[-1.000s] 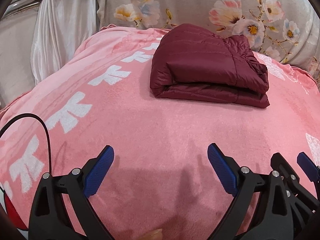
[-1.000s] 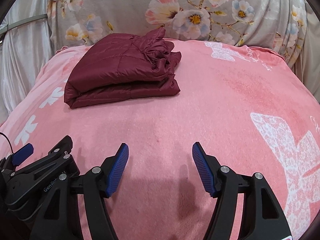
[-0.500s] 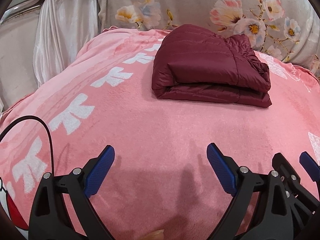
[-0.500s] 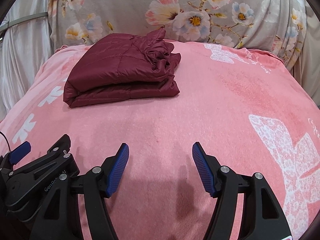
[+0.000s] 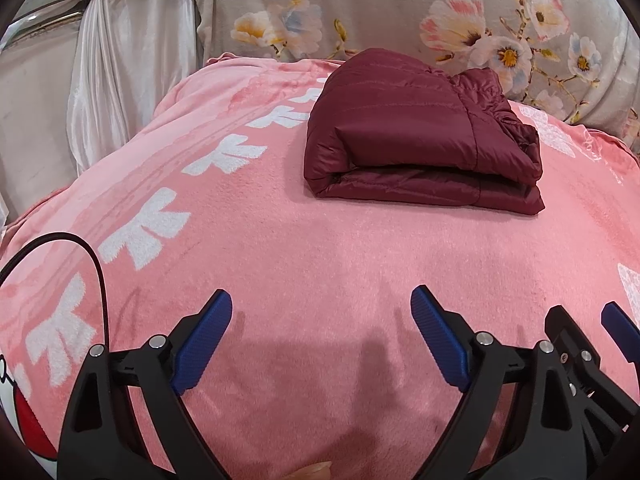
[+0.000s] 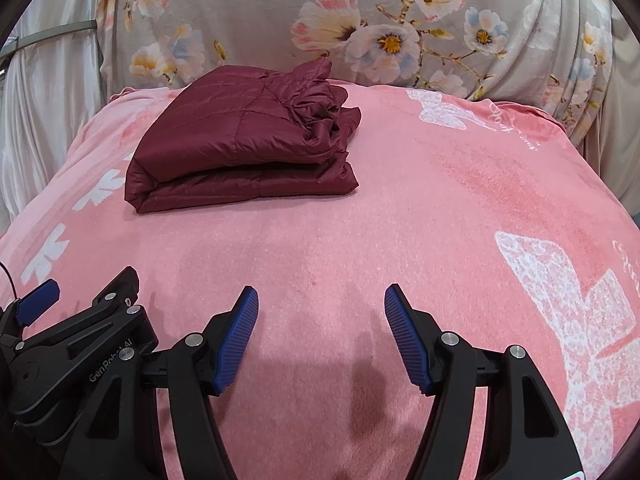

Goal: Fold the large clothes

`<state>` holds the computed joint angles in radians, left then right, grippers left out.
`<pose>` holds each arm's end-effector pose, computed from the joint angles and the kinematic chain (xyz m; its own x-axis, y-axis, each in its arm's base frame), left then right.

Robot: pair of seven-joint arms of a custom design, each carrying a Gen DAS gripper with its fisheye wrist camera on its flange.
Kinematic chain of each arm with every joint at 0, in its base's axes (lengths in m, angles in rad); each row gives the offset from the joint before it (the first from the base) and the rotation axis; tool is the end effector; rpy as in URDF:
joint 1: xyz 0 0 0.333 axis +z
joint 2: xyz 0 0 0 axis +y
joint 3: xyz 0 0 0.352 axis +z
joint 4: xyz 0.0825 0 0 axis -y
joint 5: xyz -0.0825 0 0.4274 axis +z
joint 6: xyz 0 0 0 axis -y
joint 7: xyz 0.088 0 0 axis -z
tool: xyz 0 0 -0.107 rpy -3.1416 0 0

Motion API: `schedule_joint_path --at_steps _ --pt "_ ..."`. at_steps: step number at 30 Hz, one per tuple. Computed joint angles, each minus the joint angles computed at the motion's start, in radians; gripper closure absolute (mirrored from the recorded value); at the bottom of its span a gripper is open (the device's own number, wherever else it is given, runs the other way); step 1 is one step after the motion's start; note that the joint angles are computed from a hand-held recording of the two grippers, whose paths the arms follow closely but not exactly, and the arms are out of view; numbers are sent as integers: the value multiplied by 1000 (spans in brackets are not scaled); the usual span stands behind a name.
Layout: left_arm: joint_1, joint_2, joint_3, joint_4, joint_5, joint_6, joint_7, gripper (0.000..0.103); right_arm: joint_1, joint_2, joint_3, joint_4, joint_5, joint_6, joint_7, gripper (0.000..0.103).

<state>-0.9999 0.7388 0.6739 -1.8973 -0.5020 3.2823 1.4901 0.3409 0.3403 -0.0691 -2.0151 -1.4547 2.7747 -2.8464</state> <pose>0.6751 -0.2512 0.2787 -0.0116 -0.9986 -0.0507 -0.6349 0.0465 -0.7712 0.6163 0.2189 0.3039 -0.2679 -0.9633 -0.0159 -0.6521 0.1935 -0.7330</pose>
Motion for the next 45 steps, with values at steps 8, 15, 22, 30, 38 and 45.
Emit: schedule_joint_path --at_steps 8,15,22,30,38,45 --pt "2 -1 -1 -1 1 1 2 15 1 0 0 0 0 0 1 38" --pt "1 -1 -1 -1 2 1 1 15 1 1 -1 1 -1 0 1 38" --pt "3 -1 -2 0 0 2 3 15 3 1 0 1 1 -3 0 38" --pt "-2 1 2 0 -2 0 3 16 3 2 0 2 2 -4 -1 38" --pt "4 -1 -3 0 -1 3 8 17 4 3 0 3 4 -6 -3 38" --pt "0 1 -1 0 -5 2 9 18 5 3 -1 3 5 -5 -4 38"
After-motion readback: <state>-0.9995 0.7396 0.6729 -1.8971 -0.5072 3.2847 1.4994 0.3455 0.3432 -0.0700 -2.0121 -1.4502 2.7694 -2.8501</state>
